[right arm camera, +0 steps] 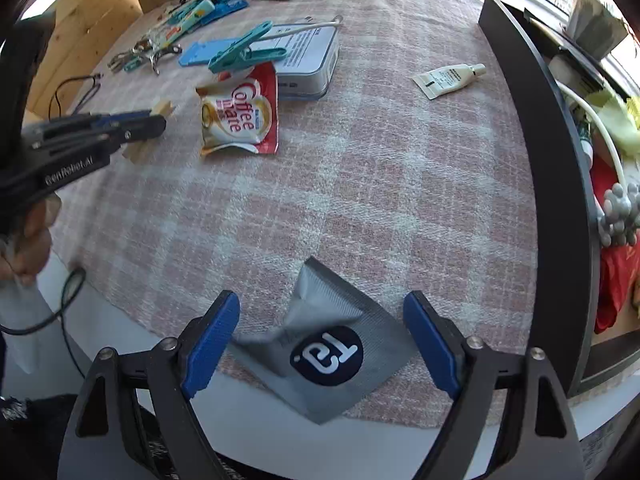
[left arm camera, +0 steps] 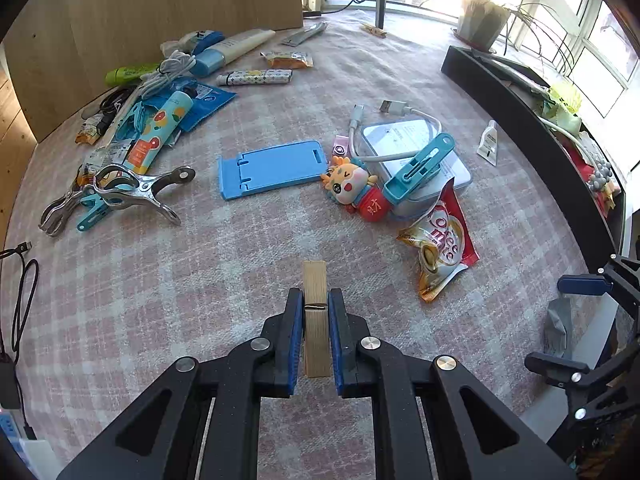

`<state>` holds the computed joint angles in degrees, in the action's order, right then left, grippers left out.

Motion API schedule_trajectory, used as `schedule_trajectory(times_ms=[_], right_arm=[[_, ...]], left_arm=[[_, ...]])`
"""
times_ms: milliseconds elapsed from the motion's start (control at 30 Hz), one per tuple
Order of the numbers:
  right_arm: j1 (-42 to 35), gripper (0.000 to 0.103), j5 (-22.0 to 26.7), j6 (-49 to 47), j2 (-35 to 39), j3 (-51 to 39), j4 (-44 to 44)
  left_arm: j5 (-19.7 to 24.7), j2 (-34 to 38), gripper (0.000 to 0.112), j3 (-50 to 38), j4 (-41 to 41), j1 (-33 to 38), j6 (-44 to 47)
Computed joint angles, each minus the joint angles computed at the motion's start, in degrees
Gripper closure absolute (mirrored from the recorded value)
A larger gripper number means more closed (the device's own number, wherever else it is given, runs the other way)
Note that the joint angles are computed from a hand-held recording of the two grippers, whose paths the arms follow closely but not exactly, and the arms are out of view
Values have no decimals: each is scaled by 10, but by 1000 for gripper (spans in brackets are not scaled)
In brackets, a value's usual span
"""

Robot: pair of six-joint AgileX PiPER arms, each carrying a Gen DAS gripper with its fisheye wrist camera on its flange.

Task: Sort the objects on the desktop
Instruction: 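Grasp the grey 'Ta' pouch with the right tool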

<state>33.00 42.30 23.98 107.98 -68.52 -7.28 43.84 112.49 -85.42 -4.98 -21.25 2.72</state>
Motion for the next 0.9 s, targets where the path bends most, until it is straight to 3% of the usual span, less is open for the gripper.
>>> schedule_trajectory(times_ms=[133, 200, 333, 433, 533, 600, 800, 833, 867, 900], right_arm=[[8, 17, 18, 5, 6, -15, -2], [8, 17, 15, 60, -18, -2, -35], [-34, 17, 27, 41, -59, 25, 67], [-15, 17, 42, 66, -44, 18, 55], [29, 33, 56, 137, -12, 0, -6], [48, 45, 36, 153, -17, 6, -31], [2, 60, -24, 119, -72, 69, 50], [-4, 68, -37, 115, -86, 82, 61], [-16, 83, -47, 105, -111, 104, 74], [-19, 87, -53, 111, -122, 112, 75]], left_arm=[[6, -2, 100, 5, -9, 4, 9], [1, -8, 100, 14, -7, 4, 9], [0, -11, 100, 20, -16, 8, 15], [-2, -9, 100, 20, -25, 9, 20], [-2, -10, 100, 22, -37, 11, 31], [2, -14, 100, 24, -51, 16, 44], [13, -25, 100, 16, -49, 18, 44], [15, -26, 100, 12, -50, 18, 43], [17, -29, 100, 12, -50, 18, 44], [17, -31, 100, 10, -50, 17, 44]])
